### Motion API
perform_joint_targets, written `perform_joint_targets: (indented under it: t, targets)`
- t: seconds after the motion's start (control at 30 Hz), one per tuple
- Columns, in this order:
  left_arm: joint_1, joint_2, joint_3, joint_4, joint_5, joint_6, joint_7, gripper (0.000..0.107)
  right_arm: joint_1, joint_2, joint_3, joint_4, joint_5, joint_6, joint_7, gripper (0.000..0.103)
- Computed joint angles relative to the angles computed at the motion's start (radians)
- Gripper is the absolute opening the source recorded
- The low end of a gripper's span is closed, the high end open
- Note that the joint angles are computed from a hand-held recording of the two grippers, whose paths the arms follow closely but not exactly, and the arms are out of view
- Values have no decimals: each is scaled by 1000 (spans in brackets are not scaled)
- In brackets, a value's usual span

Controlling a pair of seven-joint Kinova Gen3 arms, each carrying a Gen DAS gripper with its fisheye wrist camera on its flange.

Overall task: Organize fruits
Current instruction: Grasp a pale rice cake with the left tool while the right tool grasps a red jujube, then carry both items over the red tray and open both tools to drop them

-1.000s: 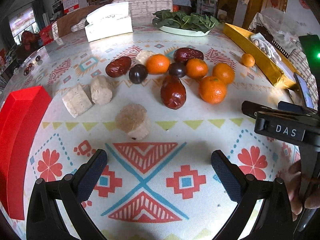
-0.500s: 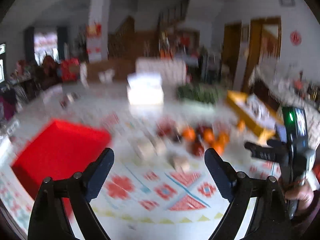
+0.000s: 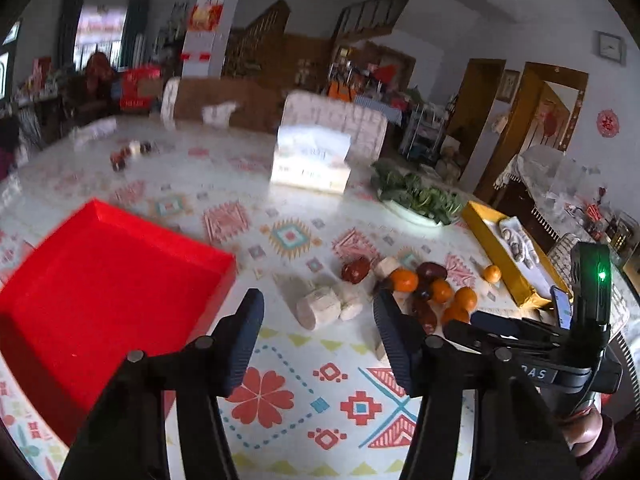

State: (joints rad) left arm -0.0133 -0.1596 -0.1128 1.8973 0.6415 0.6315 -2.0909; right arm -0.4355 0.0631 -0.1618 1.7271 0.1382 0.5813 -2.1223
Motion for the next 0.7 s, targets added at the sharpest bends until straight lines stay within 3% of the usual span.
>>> perform_joint_targets:
  t: [0.2,0.27,0.47,0.57,0.6,0.63,0.7]
  targets:
    - [-19,116,48,-72,-67,36,42,57,-62,119,24,-115,68,86,-63,56]
    - [-24,160,74,-95,-100,41,60,57,-58,128,28,-115,64,73,-58,50]
    - [-31,234,128,-141,-173,34,123,57,-83,123,42,-99,108,54,-83,45]
    - [-49,264,145,-158,-149,53,102,57,-82,127,37,-103,105,62,-63,38]
    - [-57,267,149,-156,-129,51,85,55,-89,132,37,-107,114,71,-60,37]
    - [-71,268,153,-150,-97,54,56,42,-91,135,35,-109,114,76,-53,36]
    - [-80,269,156,-148,-78,61,35,40,-98,135,38,-108,123,76,-60,36]
